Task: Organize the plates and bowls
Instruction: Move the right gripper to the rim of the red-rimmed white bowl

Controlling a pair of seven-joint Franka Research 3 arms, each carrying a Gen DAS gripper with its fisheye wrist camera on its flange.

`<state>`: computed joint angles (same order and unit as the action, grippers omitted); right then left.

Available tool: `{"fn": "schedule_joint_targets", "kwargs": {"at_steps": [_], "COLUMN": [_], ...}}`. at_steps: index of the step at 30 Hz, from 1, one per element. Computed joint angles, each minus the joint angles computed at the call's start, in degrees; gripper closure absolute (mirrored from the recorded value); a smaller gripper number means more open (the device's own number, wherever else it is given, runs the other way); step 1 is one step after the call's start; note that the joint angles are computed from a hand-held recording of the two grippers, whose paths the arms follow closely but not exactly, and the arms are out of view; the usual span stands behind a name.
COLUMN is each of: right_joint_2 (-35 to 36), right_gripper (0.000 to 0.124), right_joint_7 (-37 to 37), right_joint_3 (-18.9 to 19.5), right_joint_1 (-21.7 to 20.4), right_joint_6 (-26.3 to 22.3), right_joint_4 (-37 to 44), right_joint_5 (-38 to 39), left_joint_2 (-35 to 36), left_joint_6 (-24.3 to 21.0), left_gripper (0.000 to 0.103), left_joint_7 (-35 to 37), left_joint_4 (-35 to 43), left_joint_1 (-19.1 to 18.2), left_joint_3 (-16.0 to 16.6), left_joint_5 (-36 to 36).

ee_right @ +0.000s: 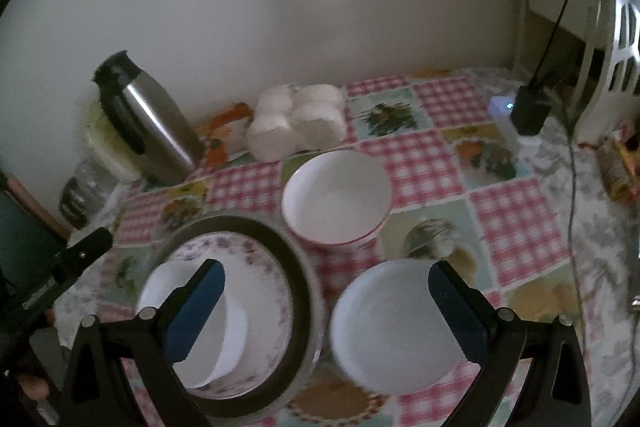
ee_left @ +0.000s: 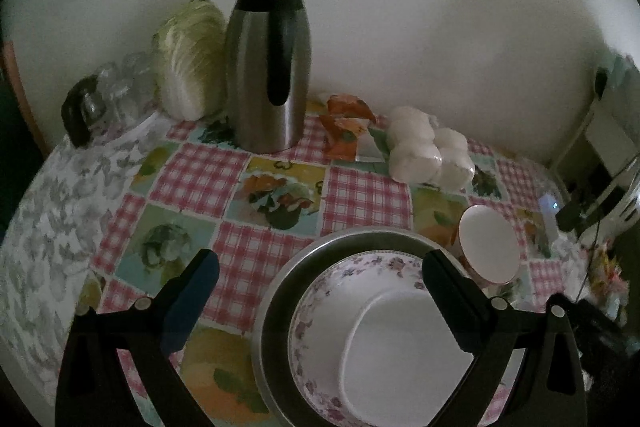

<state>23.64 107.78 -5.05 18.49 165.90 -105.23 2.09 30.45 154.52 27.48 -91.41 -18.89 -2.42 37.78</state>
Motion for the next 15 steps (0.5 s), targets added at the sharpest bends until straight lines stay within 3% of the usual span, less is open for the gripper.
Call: {"fn": "schedule_joint_targets", "kwargs": {"at_steps": [8,15], "right_joint_2": [2.2,5.2], "right_gripper": [0.021,0.021], "right_joint_7": [0.6,-0.3], "right_joint_3": [-2.1,-1.5], "right_joint_1": [0.7,-0.7], "right_joint_6": [0.1,-2.4], "right_joint_4": [2.7,6.7], "right_joint_5": [-1.8,-0.9], "left_joint_2": [2.8,5.3], "left_joint_6": [-2.7,-6.3], "left_gripper": [0.002,0.002], "left_joint_7": [4.7,7.4], "left_joint_4": [4.5,8.7], "left_joint_1": [-0.9,-1.5], "left_joint_3": [-0.4,-0.6], "left_joint_5": [0.6,-1.6]}}
